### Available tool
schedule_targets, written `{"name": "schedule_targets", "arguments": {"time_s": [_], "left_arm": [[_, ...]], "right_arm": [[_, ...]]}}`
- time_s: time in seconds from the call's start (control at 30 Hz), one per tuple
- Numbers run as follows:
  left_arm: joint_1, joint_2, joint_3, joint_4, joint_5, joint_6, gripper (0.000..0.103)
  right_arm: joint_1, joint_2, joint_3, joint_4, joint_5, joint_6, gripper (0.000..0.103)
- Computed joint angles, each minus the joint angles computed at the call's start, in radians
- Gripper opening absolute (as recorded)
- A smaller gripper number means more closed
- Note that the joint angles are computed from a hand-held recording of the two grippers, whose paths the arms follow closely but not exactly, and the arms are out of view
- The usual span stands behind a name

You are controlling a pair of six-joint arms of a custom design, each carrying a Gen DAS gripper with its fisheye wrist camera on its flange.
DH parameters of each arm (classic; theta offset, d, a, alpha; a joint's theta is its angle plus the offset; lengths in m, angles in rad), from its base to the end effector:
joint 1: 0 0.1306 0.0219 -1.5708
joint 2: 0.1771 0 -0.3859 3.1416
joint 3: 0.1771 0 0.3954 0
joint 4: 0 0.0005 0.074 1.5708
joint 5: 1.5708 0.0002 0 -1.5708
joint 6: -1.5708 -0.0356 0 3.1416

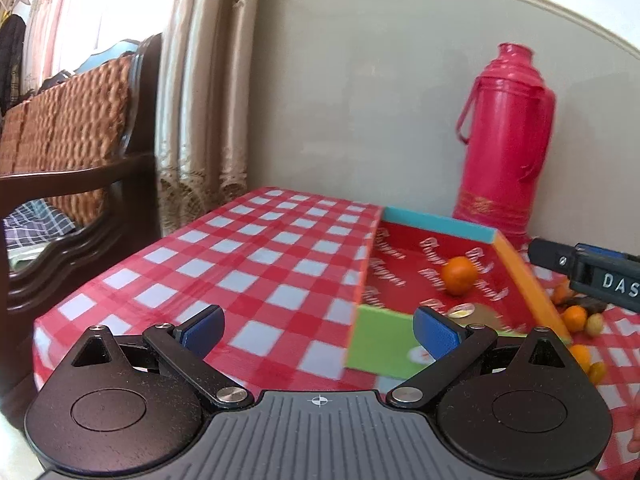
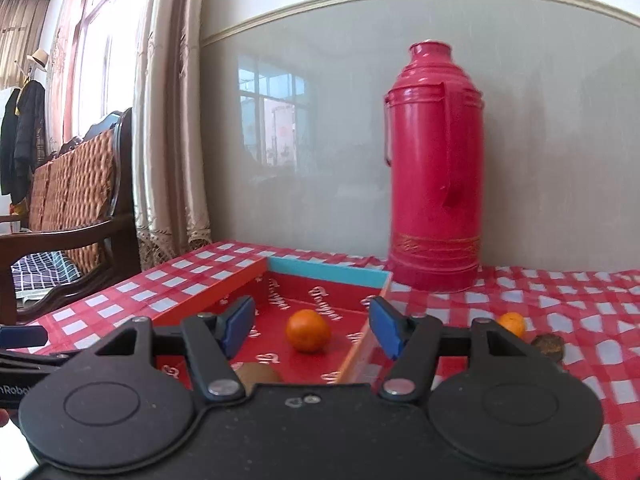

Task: Organize fruits
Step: 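Carry the orange with the right gripper into the box and release, then grasp a small yellow kumquat with the left gripper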

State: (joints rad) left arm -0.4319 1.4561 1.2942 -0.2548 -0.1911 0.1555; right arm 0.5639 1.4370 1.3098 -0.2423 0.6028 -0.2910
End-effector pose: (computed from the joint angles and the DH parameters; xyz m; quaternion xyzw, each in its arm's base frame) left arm 0.4892 -0.2186 0.4077 0.0634 0.8335 -0.0807 0.5430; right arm 0.4565 0.2642 0.4285 0.0591 0.8033 0.0009 0.5927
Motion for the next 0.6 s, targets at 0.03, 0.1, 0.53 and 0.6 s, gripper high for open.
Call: {"name": "schedule_targets", "arguments": {"time_s": [0.03, 0.1, 0.53, 0.6], "left_arm": [[-0.008, -0.002, 0.000, 0.005, 0.004, 0.002, 0.100], [-0.029, -0.005, -0.004, 0.027, 0.017, 0.000, 0.100], [-0.209, 0.000, -0.010, 0.082, 0.031, -0.059, 0.103], [-0.235, 0.005, -0.003, 0.078, 0.046, -0.079, 0.103]], "right_arm": [[-0.002, -0.014, -0.012, -0.002, 0.011, 0.000, 0.057], [-0.006, -0.042, -0.038, -0.009, 0.032, -0.002, 0.060], [-0.047, -0.290, -0.236, -0.145, 0.208, -0.154, 0.097], [-0.052, -0.325, -0.263, -0.179, 0.226, -0.174, 0.097]]}}
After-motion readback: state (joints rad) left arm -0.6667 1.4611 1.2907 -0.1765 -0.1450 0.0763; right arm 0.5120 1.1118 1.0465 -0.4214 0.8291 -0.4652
